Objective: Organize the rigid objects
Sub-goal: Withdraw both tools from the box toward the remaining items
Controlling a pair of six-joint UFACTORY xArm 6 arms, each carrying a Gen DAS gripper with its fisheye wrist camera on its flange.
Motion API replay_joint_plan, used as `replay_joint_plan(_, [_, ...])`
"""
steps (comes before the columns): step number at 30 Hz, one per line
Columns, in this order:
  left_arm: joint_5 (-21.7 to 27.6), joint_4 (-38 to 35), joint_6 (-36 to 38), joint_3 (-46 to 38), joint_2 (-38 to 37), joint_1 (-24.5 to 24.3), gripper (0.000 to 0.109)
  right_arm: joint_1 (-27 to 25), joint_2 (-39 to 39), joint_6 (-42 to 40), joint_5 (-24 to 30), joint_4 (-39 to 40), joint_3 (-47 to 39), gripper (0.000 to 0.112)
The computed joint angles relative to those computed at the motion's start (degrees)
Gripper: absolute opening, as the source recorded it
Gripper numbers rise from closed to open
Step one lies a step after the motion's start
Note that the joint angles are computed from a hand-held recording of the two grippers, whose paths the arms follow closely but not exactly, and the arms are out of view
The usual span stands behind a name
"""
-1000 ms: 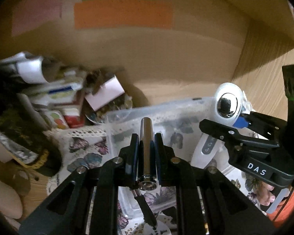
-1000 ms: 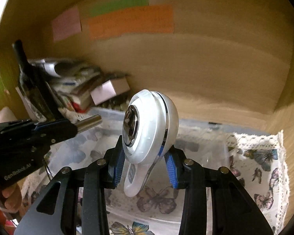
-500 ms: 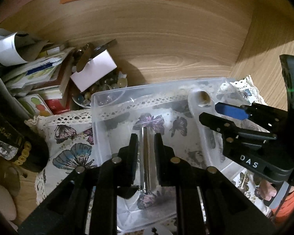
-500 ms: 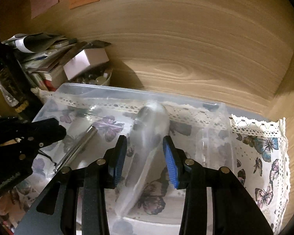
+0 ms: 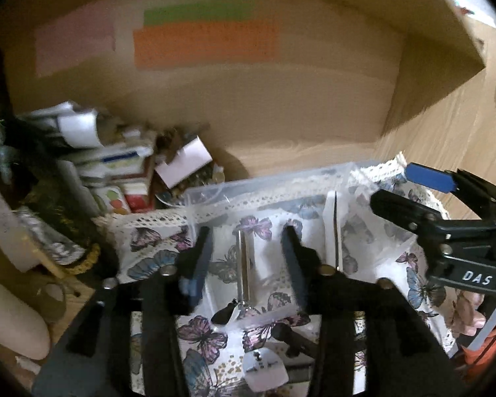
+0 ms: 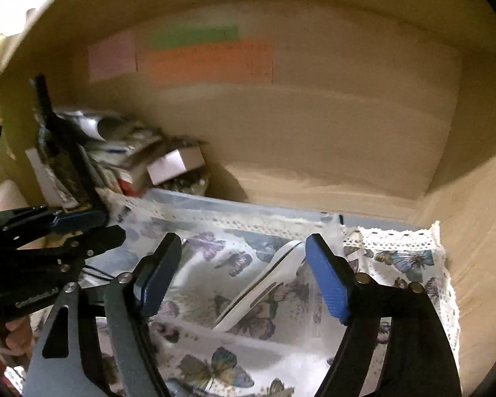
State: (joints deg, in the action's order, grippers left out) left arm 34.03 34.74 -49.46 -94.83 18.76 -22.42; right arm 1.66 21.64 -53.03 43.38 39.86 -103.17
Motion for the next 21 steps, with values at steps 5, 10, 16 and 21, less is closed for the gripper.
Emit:
replay_joint_plan(5, [-0.36,11.31,-10.19,5.43,-5.44,-1.47,0.086,-0.98,-5.47,-3.21,-2.93,3.19,6.96,0.089])
replay_joint_plan(10, [-0.08,18.09,-17.14,11.63,-10.44,-2.76,0.099,-2.5,-8.84,-4.42,-3.19,3.88,11.93,0.091])
replay_joint_plan(16, [-0.47,16.74,-17.59,17.86,-13.4,-3.62,0.1,-4.0,-12.19,-6.1,-5.41,2.43,19.16,0.091])
replay_joint_plan(21, [-0.07,13.89,-16.51,20.64,-13.17,-4.09,0.1,-5.66,-13.11,-6.56,-5.01,1.24,22.64,0.091])
